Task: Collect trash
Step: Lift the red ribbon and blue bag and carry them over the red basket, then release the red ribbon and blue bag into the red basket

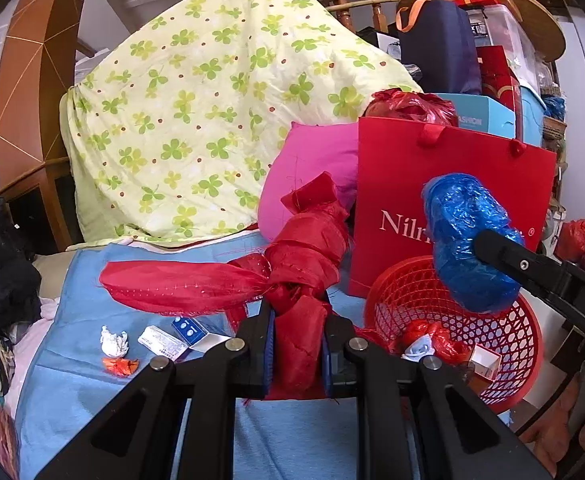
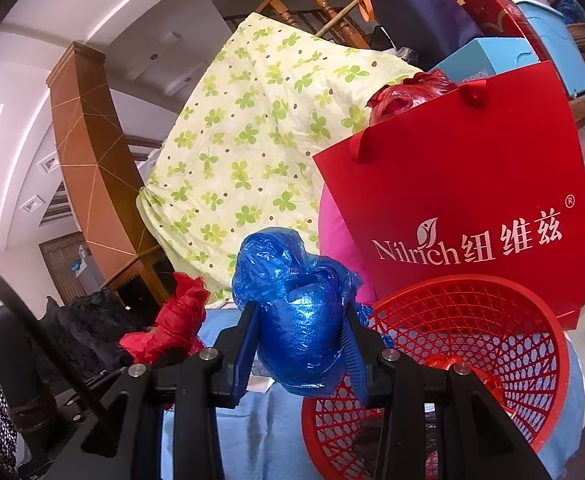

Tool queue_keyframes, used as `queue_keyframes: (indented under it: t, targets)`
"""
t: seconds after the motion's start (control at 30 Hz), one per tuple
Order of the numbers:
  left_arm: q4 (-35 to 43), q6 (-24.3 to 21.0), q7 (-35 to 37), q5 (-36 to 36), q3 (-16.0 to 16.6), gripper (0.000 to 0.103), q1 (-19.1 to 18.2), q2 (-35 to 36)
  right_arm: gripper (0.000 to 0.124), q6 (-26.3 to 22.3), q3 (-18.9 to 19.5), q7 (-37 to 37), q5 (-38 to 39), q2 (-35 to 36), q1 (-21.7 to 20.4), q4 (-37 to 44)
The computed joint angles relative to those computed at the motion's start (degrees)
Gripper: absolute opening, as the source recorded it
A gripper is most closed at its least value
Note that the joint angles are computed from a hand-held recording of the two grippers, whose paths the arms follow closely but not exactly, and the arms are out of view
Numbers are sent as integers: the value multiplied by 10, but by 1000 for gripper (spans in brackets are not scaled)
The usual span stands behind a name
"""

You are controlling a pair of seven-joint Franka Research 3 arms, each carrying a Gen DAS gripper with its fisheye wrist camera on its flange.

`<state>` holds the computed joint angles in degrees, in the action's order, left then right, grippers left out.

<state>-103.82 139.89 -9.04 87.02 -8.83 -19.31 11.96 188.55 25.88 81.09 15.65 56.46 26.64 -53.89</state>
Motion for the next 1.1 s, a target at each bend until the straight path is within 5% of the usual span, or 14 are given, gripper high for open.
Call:
queue_keyframes:
  t: [1.1]
  targets:
    - [42,97,29,-3,14,20,-7,39,43,61,-31,153,-11,-51,-28,-99]
